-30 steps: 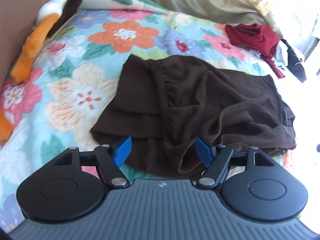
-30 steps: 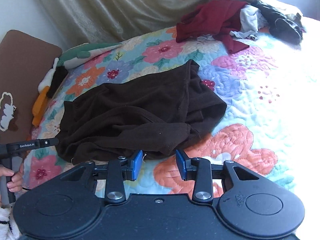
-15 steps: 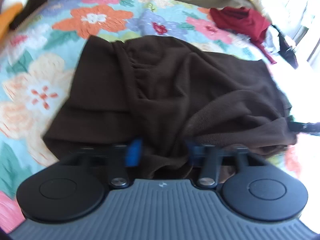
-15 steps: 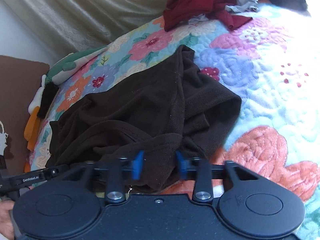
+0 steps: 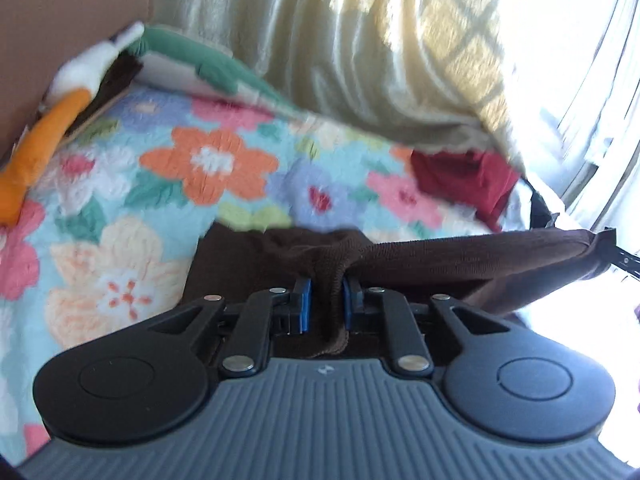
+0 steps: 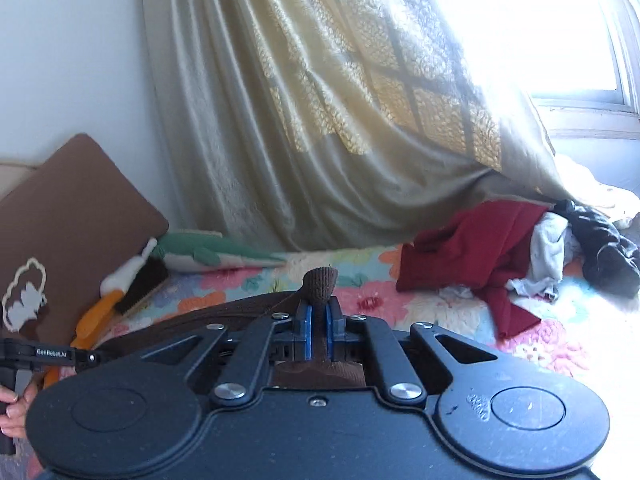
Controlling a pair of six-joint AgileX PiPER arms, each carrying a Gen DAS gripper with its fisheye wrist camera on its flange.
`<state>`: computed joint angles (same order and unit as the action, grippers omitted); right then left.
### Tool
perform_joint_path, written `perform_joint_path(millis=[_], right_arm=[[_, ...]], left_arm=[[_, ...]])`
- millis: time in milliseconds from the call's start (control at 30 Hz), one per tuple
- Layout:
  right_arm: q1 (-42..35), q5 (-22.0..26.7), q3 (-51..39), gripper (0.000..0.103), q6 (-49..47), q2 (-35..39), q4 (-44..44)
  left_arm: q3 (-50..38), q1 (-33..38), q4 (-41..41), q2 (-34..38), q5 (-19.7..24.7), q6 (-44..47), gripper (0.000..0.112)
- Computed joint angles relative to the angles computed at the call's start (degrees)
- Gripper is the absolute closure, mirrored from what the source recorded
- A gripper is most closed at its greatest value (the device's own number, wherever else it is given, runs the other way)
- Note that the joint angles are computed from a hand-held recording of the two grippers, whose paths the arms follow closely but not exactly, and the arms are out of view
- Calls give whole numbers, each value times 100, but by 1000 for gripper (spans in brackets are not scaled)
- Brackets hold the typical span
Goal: Fold clothes
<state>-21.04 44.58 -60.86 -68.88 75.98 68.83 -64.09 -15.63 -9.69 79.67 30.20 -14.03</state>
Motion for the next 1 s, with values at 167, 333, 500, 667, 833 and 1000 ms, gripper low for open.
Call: perform_joint_path(millis=[167, 333, 500, 667, 833, 1000], right_arm=[[100, -388, 851, 94, 657, 259, -1147], [18, -566, 1281, 94, 848, 252, -1597], [500, -805, 982, 87, 2375, -150, -3135], [775, -70, 832, 78, 3095, -564, -3906], [1114, 1096, 682, 74, 2237, -501, -3185], [2046, 225, 792, 68, 2643, -114, -3543]], left_arm=[[-303, -119, 183, 943, 1377, -453, 95], [-378, -154, 328, 813, 1458, -567, 94], [-508, -100, 286, 721, 1890, -639, 79], [-143, -355, 484, -114, 1830, -307, 72], [78, -64, -1336, -205, 1828, 1689, 73], [159, -281, -1388, 260, 1569, 1641, 76]])
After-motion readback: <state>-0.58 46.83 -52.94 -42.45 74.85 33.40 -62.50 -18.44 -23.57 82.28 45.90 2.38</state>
